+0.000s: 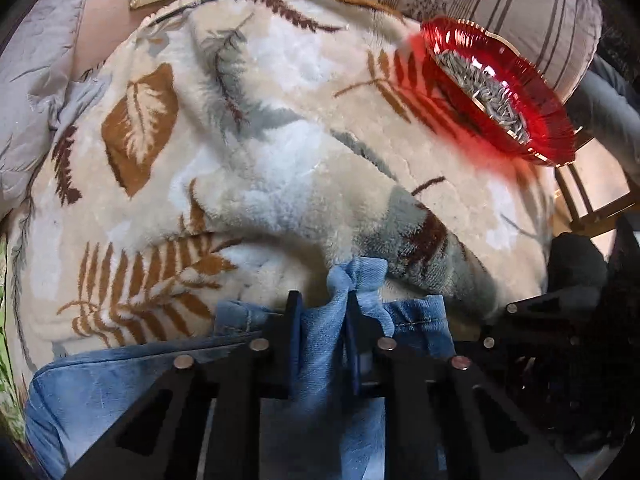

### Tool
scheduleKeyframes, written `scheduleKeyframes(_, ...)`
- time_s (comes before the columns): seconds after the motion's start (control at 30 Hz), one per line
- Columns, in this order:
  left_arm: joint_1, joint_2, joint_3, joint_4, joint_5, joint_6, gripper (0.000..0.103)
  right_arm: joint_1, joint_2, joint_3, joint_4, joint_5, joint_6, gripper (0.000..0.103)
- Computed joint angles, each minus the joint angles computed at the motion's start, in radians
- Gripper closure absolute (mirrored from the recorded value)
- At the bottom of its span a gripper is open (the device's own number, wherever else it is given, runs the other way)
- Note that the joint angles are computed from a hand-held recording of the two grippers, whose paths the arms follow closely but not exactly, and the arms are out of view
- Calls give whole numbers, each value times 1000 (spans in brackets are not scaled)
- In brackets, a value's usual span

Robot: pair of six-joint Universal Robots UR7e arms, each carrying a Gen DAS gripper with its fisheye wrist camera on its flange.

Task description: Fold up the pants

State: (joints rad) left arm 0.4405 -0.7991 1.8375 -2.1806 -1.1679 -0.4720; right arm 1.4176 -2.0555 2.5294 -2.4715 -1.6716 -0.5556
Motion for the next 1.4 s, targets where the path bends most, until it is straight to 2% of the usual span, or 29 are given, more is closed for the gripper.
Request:
scheduleKeyframes(0.1, -21, -50, 38, -46, 16, -23, 91, -30, -37, -2, 24, 59, -16, 97)
scheduleKeyframes(0.2, -50, -112, 61, -84, 45, -39, 91, -20, -92, 2, 26, 104, -45, 97)
scheduleKeyframes(0.3, -68, -149, 55, -115, 95, -48, 91, 27, -97, -24, 0, 123, -39, 97)
scheduleKeyframes(0.4, -68, -175, 37, -188, 136, -31, 91, 80, -53, -84, -54, 131, -15, 97)
scheduleKeyframes(0.5, -61, -140, -37, -223, 185, 3, 91, 123, -2, -140, -120, 111, -1, 98)
scheduleKeyframes(0.57, -45, -119, -81, -257, 196, 24, 91, 148, 42, -182, -164, 68, 20, 98)
scheduleKeyframes(0.7, -1, -38, -185, -323, 189, 88, 91, 144, 81, -242, -208, 31, 54, 98)
scheduleKeyframes(0.83, 45, 47, -256, -330, 191, 77, 91, 124, 119, -294, -192, -18, 75, 98)
scheduleKeyframes(0.9, 58, 74, -281, -278, 212, 47, 88, 124, 135, -317, -142, -60, 93, 94)
scheduleKeyframes(0.93, 60, 80, -288, -238, 224, 7, 72, 138, 154, -335, -112, -108, 106, 92)
scheduleKeyframes(0.97, 62, 80, -293, -206, 232, -44, 35, 150, 165, -349, -91, -154, 111, 89)
scheduleKeyframes(1.03, 51, 58, -266, -206, 273, -111, 6, 163, 144, -342, -68, -201, 99, 80)
scheduleKeyframes(1.07, 39, 37, -238, -228, 296, -123, 6, 167, 129, -331, -67, -210, 82, 55)
scheduleKeyframes(1.1, 25, 11, -214, -222, 314, -137, 6, 182, 121, -319, -94, -234, 68, 11)
scheduleKeyframes(1.13, 14, -10, -201, -197, 326, -153, 6, 185, 108, -302, -143, -239, 54, 0)
scheduleKeyframes(1.2, -14, -64, -158, -136, 352, -193, 6, 182, 59, -270, -231, -200, 37, 0)
scheduleKeyframes(1.3, -53, -146, -94, -35, 375, -274, 6, 204, 28, -298, -165, -190, 55, 0)
scheduleKeyframes(1.4, -114, -265, 14, 95, 388, -425, 6, 243, 0, -299, -109, -199, 59, 0)
